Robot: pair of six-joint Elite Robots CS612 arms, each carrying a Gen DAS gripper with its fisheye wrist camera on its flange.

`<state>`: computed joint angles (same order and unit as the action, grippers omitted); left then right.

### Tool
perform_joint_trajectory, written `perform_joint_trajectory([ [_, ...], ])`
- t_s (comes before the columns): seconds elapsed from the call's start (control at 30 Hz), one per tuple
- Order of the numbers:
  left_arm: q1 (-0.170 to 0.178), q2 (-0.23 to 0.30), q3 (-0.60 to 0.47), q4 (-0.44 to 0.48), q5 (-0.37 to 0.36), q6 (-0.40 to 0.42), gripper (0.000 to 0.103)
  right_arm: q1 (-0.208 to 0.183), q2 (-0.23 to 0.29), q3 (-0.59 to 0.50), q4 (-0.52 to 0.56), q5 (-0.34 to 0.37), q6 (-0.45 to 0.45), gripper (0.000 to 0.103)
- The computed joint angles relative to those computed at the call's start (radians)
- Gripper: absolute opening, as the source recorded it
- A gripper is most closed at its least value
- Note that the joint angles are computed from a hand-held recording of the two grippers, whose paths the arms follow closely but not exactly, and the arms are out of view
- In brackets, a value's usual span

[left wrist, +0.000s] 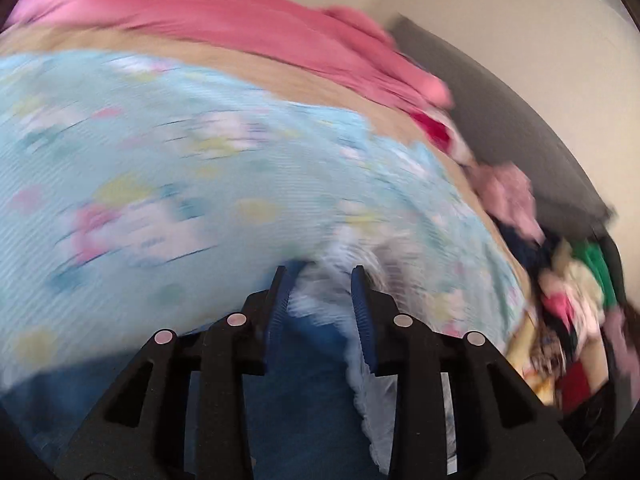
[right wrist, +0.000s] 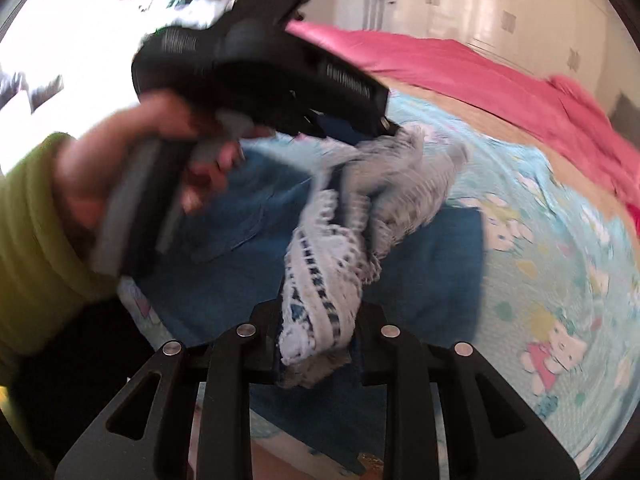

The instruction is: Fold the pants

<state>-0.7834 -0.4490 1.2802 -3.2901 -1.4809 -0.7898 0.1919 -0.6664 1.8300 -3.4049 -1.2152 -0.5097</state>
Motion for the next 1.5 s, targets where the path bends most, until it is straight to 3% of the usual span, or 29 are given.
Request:
perform_joint_trajectory([
  [0.07, 0.011, -0.015, 0.059, -0.078, -0.006, -0.09, 0.032, 0.024, 0.014, 0.004, -0.036, -0.043, -0.038, 0.027],
  [0.1, 0.018, -0.017, 0.076, -0.11, -0.022, -0.119, 0.04, 0.032, 0.02, 0.011, -0.067, -0.057, -0.054, 0.031],
  [0.13, 0.025, -0.017, 0.09, -0.148, -0.036, -0.152, 0.042, 0.038, 0.024, 0.018, -0.097, -0.067, -0.069, 0.041],
  [0.2, 0.033, -0.015, 0.098, -0.17, -0.062, -0.172, 0.045, 0.044, 0.033, 0.034, -0.166, -0.083, -0.091, 0.049],
  [0.33, 0.038, -0.006, 0.077, -0.12, -0.098, -0.184, 0.061, 0.029, 0.028, 0.072, -0.227, -0.053, -0.085, 0.064],
  [0.57, 0.035, 0.009, 0.04, -0.031, -0.099, -0.153, 0.071, 0.006, 0.016, 0.129, -0.298, -0.013, -0.061, 0.071],
  [0.63, 0.03, 0.01, 0.033, -0.01, -0.088, -0.136, 0.07, 0.006, 0.013, 0.138, -0.313, -0.01, -0.045, 0.071],
  [0.67, 0.026, 0.01, 0.031, -0.001, -0.076, -0.125, 0.058, 0.003, 0.009, 0.143, -0.32, 0.011, -0.037, 0.071],
  [0.7, 0.025, 0.012, 0.028, -0.002, -0.078, -0.118, 0.037, 0.001, 0.008, 0.144, -0.323, 0.021, -0.03, 0.072],
  [0.77, 0.024, 0.016, 0.025, -0.002, -0.086, -0.116, 0.024, -0.001, 0.002, 0.151, -0.326, 0.013, -0.012, 0.073],
  [0.87, 0.025, 0.014, 0.033, -0.013, -0.086, -0.114, 0.019, -0.01, 0.004, 0.15, -0.337, 0.052, 0.02, 0.073],
  [0.97, 0.026, 0.014, 0.038, -0.029, -0.089, -0.124, 0.018, 0.001, 0.007, 0.137, -0.332, 0.02, 0.025, 0.073],
  [1.07, 0.025, 0.015, 0.035, -0.022, -0.084, -0.118, 0.018, 0.016, 0.014, 0.115, -0.284, -0.003, -0.015, 0.066],
  [1.1, 0.025, 0.015, 0.035, -0.022, -0.083, -0.117, 0.018, 0.02, 0.015, 0.108, -0.265, -0.005, -0.025, 0.063],
  [1.17, 0.023, 0.013, 0.038, -0.022, -0.078, -0.112, 0.016, 0.02, 0.012, 0.092, -0.195, 0.03, -0.039, 0.043],
  [1.2, 0.023, 0.013, 0.038, -0.027, -0.077, -0.108, 0.013, 0.021, 0.007, 0.085, -0.142, 0.052, -0.059, 0.016],
  [1.23, 0.021, 0.012, 0.038, -0.031, -0.071, -0.104, 0.013, 0.022, 0.003, 0.081, -0.103, 0.07, -0.075, 0.008],
  [1.37, 0.018, 0.016, 0.031, -0.011, -0.046, -0.092, 0.013, 0.033, 0.01, 0.071, -0.075, 0.057, -0.115, 0.012],
  [1.5, 0.018, 0.017, 0.041, -0.05, -0.044, -0.108, 0.014, -0.004, -0.013, 0.085, -0.025, 0.153, -0.074, 0.035],
])
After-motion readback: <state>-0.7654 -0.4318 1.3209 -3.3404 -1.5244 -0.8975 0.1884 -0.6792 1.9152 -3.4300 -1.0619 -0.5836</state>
